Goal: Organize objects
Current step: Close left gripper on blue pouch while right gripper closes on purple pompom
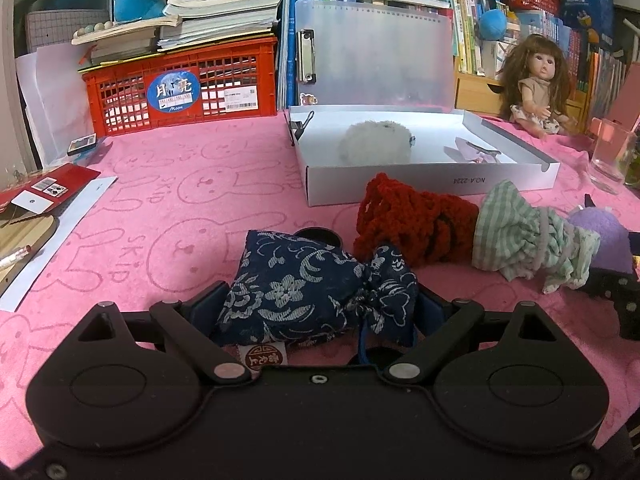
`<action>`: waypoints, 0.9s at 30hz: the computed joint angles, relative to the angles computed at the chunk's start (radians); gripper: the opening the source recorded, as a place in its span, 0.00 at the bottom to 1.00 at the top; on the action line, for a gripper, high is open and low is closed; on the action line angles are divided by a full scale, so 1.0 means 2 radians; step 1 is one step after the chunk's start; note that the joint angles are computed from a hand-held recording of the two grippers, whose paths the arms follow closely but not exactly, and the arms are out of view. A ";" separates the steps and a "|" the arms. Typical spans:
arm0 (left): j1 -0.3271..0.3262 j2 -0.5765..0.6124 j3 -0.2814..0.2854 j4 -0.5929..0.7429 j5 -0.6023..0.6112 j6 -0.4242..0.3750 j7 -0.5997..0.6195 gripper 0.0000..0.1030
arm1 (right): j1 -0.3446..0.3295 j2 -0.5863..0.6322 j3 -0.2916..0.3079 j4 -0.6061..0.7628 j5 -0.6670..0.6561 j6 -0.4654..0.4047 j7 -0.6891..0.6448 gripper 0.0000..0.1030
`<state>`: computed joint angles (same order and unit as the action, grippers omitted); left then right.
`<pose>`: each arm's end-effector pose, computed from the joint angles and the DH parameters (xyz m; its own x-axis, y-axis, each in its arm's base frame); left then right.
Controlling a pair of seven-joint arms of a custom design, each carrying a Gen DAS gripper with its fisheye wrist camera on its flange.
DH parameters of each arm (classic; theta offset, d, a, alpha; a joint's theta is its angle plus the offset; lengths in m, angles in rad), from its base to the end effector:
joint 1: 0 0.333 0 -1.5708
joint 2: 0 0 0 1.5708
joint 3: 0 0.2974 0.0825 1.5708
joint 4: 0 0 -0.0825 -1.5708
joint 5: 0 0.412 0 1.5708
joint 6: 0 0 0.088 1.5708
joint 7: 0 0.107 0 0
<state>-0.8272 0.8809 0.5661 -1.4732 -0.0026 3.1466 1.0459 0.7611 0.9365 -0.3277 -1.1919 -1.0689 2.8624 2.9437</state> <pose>0.7120 -0.3128 0.2841 -0.1148 -0.9934 -0.0052 -0.5780 0.0710 -0.8129 0.6651 0.4553 0.2608 0.1712 -0.9757 0.1369 -0.4950 -0.2053 -0.8443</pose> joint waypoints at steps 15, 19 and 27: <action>-0.040 -0.005 0.036 -0.028 -0.058 0.035 0.027 0.53 | 0.014 -0.017 -0.020 -0.017 -0.054 0.005 0.100 0.44; -0.045 -0.009 0.036 -0.032 -0.082 0.042 0.048 0.53 | 0.011 -0.017 -0.010 -0.014 -0.061 -0.010 0.088 0.46; -0.053 -0.012 0.038 -0.036 -0.120 0.047 0.080 0.52 | 0.014 0.000 0.005 0.007 -0.082 -0.060 0.025 0.66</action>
<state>-0.9324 0.8564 0.6417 -1.5453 -0.2424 3.2416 1.2050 0.7893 0.9368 -0.3186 -1.1774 -1.2333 2.7434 2.9939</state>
